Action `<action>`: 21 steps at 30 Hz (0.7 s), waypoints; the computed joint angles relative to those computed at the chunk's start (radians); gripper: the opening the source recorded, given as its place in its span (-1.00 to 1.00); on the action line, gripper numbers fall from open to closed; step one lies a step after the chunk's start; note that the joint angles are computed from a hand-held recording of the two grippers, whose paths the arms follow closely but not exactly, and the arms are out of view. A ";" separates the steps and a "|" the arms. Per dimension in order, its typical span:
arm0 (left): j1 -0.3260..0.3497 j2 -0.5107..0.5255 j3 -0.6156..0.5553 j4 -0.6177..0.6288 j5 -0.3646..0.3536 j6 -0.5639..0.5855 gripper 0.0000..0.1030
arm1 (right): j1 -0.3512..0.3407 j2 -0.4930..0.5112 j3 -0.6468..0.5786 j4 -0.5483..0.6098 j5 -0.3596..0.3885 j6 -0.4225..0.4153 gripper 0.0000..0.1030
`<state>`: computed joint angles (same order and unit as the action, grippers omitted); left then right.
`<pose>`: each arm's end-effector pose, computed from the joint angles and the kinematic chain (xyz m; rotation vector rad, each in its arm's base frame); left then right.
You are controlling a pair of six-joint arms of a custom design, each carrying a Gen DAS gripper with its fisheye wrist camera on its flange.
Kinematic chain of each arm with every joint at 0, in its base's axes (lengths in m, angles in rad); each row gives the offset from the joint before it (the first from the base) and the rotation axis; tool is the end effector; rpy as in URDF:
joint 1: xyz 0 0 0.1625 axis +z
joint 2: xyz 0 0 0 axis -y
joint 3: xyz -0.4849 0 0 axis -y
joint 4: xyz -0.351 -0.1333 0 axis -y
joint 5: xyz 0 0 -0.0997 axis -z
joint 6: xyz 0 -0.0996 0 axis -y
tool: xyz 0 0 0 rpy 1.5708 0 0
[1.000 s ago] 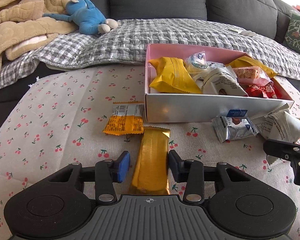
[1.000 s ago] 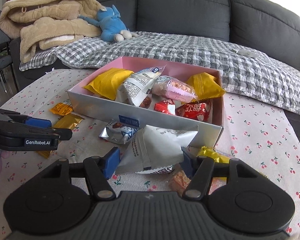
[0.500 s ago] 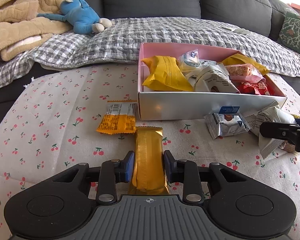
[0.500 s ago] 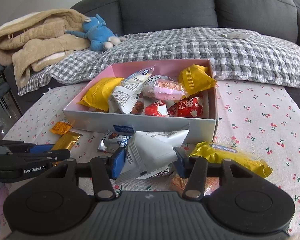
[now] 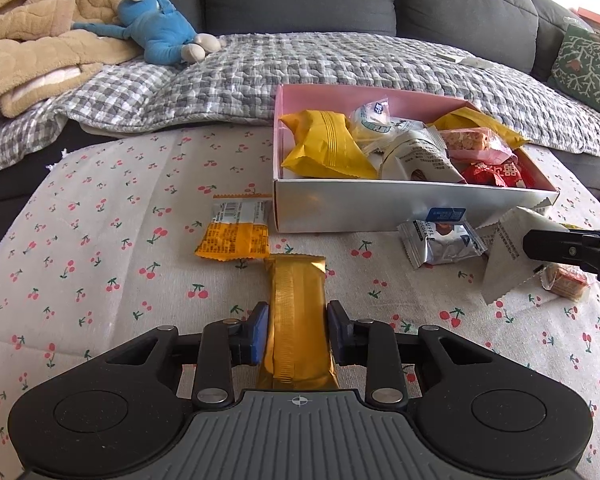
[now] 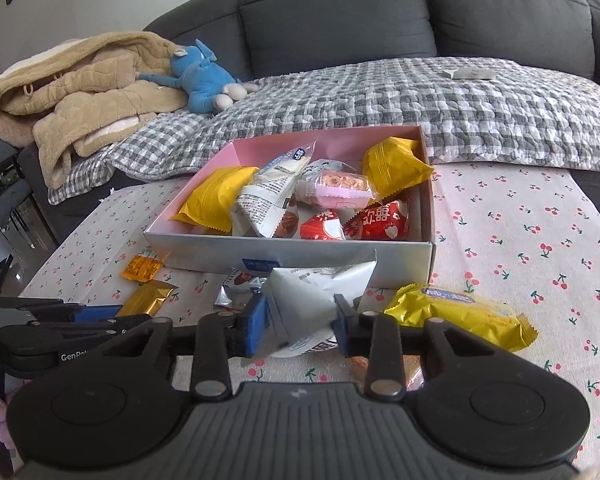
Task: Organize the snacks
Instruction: 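Carry both held snacks into the pink box and open both tools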
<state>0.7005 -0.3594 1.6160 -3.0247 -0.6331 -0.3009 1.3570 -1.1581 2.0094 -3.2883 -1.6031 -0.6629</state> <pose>-0.3759 -0.5963 -0.0390 0.5414 2.2654 -0.8431 0.0070 -0.5809 0.3542 0.5490 -2.4890 1.0496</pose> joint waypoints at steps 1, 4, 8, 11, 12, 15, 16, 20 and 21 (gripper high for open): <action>-0.001 -0.002 0.003 -0.005 -0.002 0.002 -0.46 | -0.003 -0.005 0.000 0.011 0.013 0.008 -0.64; -0.005 -0.005 0.008 -0.015 -0.005 0.007 -0.46 | -0.001 -0.011 -0.001 0.021 0.021 0.011 -0.69; -0.008 -0.011 0.015 -0.017 -0.012 0.008 -0.46 | 0.001 -0.014 0.001 0.026 0.020 0.014 -0.72; -0.010 -0.014 0.020 -0.027 -0.014 0.011 -0.46 | 0.001 -0.019 0.006 0.028 0.030 0.019 -0.73; -0.011 -0.015 0.022 -0.031 -0.015 0.013 -0.46 | 0.002 -0.020 0.007 0.029 0.034 0.019 -0.74; -0.013 -0.019 0.024 -0.043 -0.018 0.016 -0.46 | 0.003 -0.028 0.012 0.028 0.049 0.020 -0.75; -0.014 -0.021 0.024 -0.047 -0.020 0.018 -0.46 | 0.003 -0.031 0.014 0.029 0.055 0.021 -0.75; -0.019 -0.024 0.024 -0.068 -0.027 0.031 -0.46 | 0.004 -0.040 0.018 0.031 0.072 0.023 -0.76; -0.020 -0.025 0.023 -0.072 -0.029 0.033 -0.46 | 0.005 -0.043 0.019 0.032 0.076 0.024 -0.76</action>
